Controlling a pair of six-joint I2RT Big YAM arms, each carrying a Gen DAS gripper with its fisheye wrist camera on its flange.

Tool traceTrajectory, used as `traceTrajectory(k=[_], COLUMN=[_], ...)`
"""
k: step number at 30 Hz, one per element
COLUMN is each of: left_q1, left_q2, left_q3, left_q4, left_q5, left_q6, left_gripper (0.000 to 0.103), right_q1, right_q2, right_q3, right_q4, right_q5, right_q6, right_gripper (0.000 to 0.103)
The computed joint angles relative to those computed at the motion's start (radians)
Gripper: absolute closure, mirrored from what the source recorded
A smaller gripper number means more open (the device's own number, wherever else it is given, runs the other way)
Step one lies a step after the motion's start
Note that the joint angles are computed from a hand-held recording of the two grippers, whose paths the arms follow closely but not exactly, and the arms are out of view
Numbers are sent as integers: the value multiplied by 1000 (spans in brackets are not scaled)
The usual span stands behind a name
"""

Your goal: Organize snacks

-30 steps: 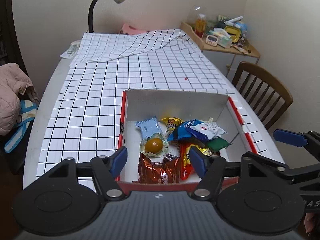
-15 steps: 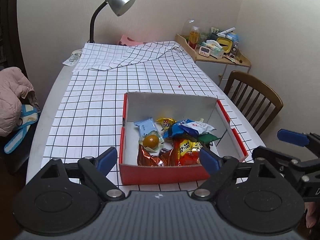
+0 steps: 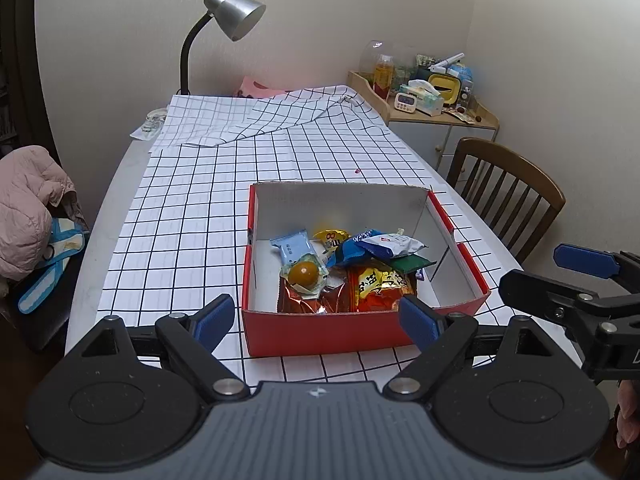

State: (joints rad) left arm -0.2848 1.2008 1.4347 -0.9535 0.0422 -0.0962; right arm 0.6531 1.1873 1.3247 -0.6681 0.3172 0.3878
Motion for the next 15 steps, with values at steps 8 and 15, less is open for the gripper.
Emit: traceTrajectory(k=[8,15], left_q1=[4,11], left_q2=[-8,-10], left_q3=[0,2], left_q4=[1,-6], left_q5=[10,14], left_q6=[-15,-21], left_gripper=[14,14], right_q1=[12,24], right_q2=[-4,-4], right_q3=[4,7], right_q4=[-7,-11], right_q5=[23,46], right_q6=[-4,1], right_gripper=[0,0])
